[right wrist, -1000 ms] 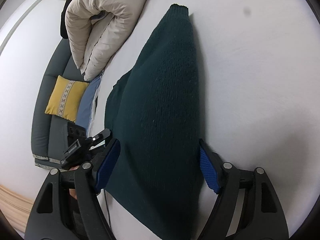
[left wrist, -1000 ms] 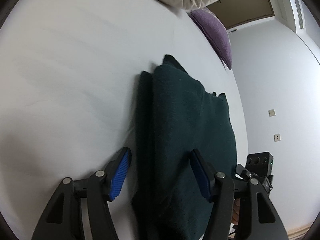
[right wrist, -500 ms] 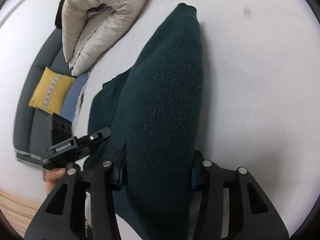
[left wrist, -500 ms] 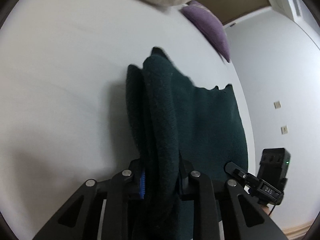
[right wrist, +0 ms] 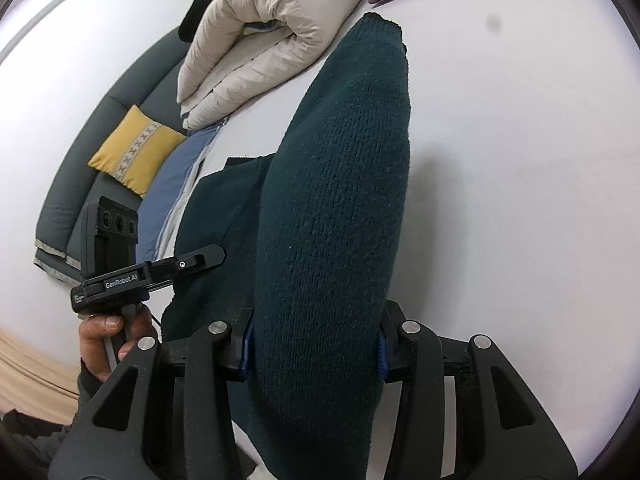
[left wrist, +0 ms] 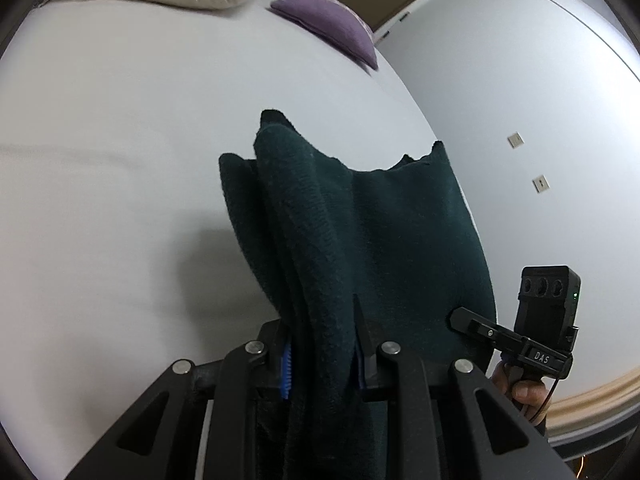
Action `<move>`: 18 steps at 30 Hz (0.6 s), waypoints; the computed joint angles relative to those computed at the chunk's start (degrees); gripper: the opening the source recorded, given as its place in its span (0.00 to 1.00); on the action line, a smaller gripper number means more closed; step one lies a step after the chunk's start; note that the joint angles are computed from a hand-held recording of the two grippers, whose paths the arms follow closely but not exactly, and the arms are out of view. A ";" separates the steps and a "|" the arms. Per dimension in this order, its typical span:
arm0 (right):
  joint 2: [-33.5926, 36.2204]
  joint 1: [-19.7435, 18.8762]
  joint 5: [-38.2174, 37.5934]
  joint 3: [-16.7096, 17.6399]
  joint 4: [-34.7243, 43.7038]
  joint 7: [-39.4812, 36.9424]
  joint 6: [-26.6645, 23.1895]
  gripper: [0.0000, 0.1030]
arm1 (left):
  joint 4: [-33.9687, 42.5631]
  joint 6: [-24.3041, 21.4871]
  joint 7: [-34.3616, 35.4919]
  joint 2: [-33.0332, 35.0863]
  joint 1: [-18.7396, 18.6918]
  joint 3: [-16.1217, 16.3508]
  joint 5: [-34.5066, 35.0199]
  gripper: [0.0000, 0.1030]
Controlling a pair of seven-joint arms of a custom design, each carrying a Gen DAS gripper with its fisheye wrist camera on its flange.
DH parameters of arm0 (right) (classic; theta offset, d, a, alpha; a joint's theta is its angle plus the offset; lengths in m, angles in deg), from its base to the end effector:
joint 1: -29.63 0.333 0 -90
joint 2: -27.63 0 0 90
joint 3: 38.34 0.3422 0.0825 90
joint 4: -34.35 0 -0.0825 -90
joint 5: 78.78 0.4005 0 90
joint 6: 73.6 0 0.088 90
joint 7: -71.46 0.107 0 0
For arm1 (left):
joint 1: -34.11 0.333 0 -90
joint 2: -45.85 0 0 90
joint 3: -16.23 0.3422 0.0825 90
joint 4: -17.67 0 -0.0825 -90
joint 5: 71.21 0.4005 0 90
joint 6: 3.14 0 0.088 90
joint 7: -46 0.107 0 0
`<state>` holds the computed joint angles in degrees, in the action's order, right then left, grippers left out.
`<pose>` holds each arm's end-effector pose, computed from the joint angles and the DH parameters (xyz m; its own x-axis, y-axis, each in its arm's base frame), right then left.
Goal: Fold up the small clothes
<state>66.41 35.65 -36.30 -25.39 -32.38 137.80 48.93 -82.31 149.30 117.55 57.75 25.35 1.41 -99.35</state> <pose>0.7688 0.2337 0.4676 0.4074 -0.6509 -0.6406 -0.8990 -0.1623 -0.4068 0.6414 -0.2485 0.5545 0.0935 -0.7717 0.6291 -0.8493 -0.3916 -0.3541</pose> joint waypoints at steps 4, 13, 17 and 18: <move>-7.82 -3.09 5.12 0.07 -13.89 -4.76 2.54 0.40 | -2.51 0.72 -1.74 -0.80 -1.86 -0.49 1.47 0.24; -6.93 -5.48 11.83 -2.05 -21.87 -7.76 2.26 0.43 | -8.50 8.04 4.48 1.95 1.41 -5.50 -11.90 0.28; -7.89 -6.80 14.35 -1.98 -23.77 -10.60 0.72 0.45 | -11.85 10.09 6.87 -0.34 0.46 -4.85 -14.44 0.30; -7.93 -6.39 13.89 -2.30 -23.46 -9.95 0.57 0.46 | -12.07 10.31 6.08 -0.56 -0.18 -4.32 -13.74 0.30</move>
<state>58.48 29.26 -22.42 -27.69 -55.85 127.85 49.50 -94.38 159.62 123.63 57.19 25.18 -2.91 -113.09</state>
